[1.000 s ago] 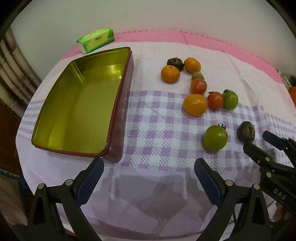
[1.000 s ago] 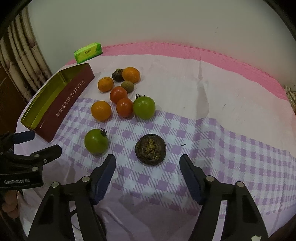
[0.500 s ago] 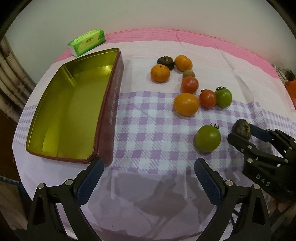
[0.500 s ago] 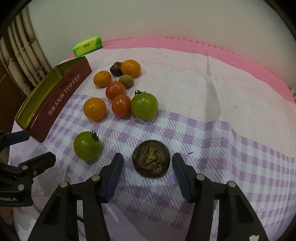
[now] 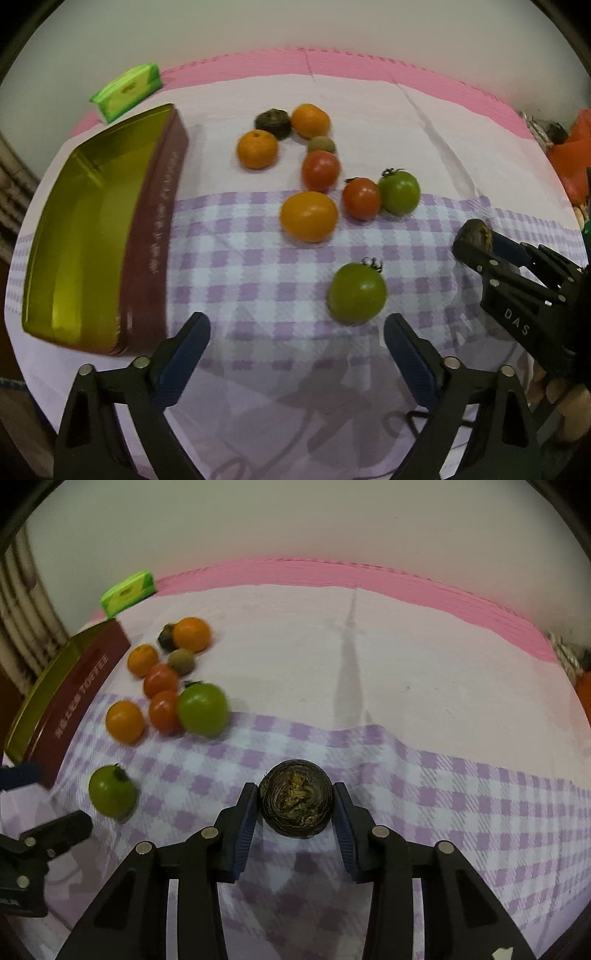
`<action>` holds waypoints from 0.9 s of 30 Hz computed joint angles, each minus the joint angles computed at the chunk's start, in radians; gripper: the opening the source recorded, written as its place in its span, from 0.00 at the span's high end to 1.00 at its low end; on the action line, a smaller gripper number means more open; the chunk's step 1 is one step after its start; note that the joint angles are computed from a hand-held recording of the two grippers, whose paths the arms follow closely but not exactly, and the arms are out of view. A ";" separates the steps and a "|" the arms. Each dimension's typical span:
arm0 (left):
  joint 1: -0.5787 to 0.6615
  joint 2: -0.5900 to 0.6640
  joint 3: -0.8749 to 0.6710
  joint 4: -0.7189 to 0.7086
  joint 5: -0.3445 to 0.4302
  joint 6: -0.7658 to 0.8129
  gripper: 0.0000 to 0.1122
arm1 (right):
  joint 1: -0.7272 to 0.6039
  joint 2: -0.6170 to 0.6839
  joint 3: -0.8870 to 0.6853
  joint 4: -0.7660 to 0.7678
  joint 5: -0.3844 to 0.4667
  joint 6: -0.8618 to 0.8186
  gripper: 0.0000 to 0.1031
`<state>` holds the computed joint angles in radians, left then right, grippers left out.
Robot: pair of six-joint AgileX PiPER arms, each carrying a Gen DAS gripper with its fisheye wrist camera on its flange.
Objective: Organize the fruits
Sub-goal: 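Grasp the dark round fruit with the right tool while the left tool grasps a green tomato, then carry both fruits into the tin tray and open both tools to release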
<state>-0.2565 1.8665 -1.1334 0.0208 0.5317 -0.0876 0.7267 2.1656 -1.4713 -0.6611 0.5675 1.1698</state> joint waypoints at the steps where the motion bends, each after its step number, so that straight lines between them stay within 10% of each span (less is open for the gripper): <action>1: -0.002 0.014 -0.017 -0.016 0.012 0.014 0.19 | 0.000 0.000 0.001 -0.005 -0.001 0.001 0.64; 18: -0.027 0.135 -0.155 -0.054 0.064 0.078 0.68 | 0.014 0.000 0.011 -0.042 0.008 0.038 0.63; 27: 0.011 0.081 -0.132 -0.128 0.074 0.163 0.69 | 0.016 0.002 0.006 -0.042 0.016 0.035 0.63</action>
